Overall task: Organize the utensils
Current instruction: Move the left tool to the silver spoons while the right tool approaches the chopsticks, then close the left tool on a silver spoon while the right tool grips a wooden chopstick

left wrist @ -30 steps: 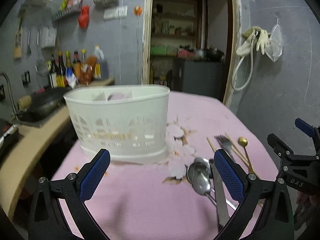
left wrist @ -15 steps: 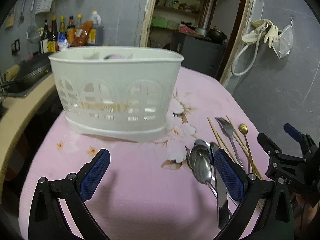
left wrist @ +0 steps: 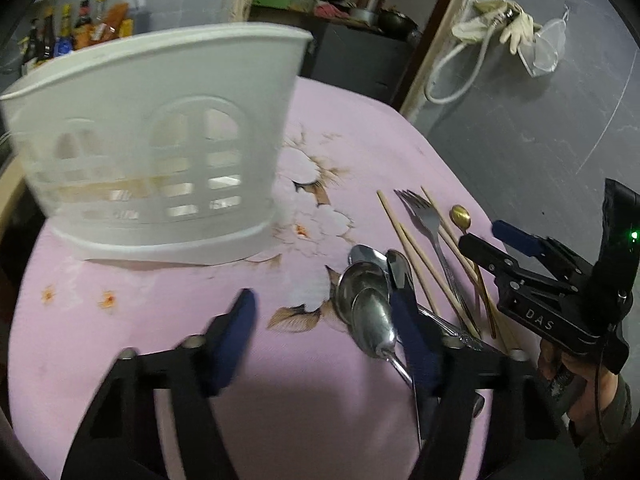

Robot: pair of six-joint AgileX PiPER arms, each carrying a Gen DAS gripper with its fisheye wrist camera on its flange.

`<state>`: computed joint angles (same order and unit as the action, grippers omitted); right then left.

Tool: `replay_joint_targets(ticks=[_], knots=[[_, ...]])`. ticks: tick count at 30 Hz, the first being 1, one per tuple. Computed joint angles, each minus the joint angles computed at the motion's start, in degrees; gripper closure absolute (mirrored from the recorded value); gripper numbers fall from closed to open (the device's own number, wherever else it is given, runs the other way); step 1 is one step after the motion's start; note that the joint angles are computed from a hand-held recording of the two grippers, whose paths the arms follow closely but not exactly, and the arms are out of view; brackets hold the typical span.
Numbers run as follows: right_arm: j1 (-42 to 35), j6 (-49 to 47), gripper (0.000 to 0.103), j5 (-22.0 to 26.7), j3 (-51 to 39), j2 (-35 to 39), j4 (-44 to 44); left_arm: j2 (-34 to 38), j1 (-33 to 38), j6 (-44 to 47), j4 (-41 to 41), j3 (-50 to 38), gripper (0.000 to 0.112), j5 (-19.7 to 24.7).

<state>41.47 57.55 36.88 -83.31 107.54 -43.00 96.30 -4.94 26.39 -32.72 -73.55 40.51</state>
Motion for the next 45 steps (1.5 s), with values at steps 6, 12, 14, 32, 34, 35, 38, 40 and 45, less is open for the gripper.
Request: replay_joint_targets(ticks=[6, 12, 14, 32, 34, 35, 38, 40, 45], knots=[[-2.7, -5.3, 0.056, -0.3, -2.7, 1.8, 6.8, 3.9, -0.3, 0.3, 1.1, -4.9, 0.086, 2.8], [-4.9, -7.6, 0.061, 2.2, -6.3, 4.1, 9.6, 5.5, 0.8, 3.2, -1.2, -6.6, 0.096, 4.8], [-5.6, -9.3, 0.063, 3.1, -8.0, 5.1, 11.0, 5.9, 1.4, 4.6, -2.8, -6.9, 0.099, 5.8], [-8.8, -11.2, 0.069, -4.7, -2.7, 2.1, 17.9, 10.4, 5.4, 10.8, -11.6, -10.5, 0.110, 13.6], [-8.5, -10.1, 0.069, -5.0, -1.4, 1.2, 16.9, 10.0, 5.9, 11.6, -12.3, -9.7, 0.110, 13.3], [-8.2, -9.7, 0.069, -4.7, -1.4, 1.1, 16.2, 9.8, 6.1, 12.0, -12.7, -9.3, 0.110, 13.1], [-7.1, -8.3, 0.070, -2.7, -2.0, 1.4, 13.5, 8.7, 6.6, 13.5, -13.9, -7.5, 0.110, 11.7], [-6.3, -7.2, 0.070, -1.4, -2.5, 1.7, 11.7, 7.9, 6.6, 14.2, -14.7, -6.4, 0.110, 10.6], [-6.3, -5.5, 0.070, -1.6, -1.8, 0.9, 11.2, 6.8, 6.5, 15.7, -16.1, -4.8, 0.110, 9.0]])
